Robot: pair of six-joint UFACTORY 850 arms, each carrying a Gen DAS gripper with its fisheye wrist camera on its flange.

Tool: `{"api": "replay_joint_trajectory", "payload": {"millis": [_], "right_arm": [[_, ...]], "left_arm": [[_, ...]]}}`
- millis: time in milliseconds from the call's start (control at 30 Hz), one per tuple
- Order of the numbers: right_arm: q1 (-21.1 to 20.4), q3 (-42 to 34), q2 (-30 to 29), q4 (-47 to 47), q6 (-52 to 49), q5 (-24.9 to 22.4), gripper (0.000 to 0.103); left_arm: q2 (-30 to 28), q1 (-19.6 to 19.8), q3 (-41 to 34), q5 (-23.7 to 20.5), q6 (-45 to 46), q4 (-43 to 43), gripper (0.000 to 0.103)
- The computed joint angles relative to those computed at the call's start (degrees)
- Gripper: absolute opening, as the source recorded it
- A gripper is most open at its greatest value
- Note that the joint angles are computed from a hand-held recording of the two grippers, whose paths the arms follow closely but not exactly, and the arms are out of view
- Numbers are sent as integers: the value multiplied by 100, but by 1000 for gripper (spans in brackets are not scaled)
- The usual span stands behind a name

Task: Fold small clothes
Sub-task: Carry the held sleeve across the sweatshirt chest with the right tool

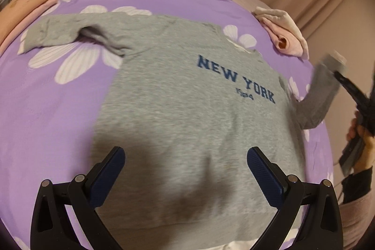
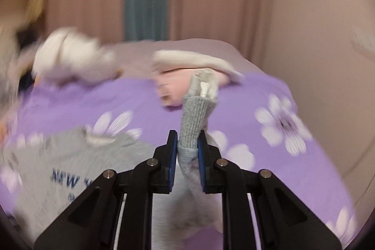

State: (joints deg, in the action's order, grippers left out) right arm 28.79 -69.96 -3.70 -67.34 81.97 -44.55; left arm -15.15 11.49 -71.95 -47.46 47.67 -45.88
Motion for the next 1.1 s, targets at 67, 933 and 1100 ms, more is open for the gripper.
{"api": "replay_joint_trajectory", "payload": {"millis": [67,933,1100], "right_arm": [[285,-343,-513,1,-568,-135,16],[-230,244,-324,5167,-3719,2868,51],[-68,-446,-1134,5745,-4154,2272,48]], "left_arm": [[-38,66,-7,-2,-33,14,103],[-530,53,-509,-268,-194,-75,103],[-579,-214,-727,-31,-140,-33,103]]}}
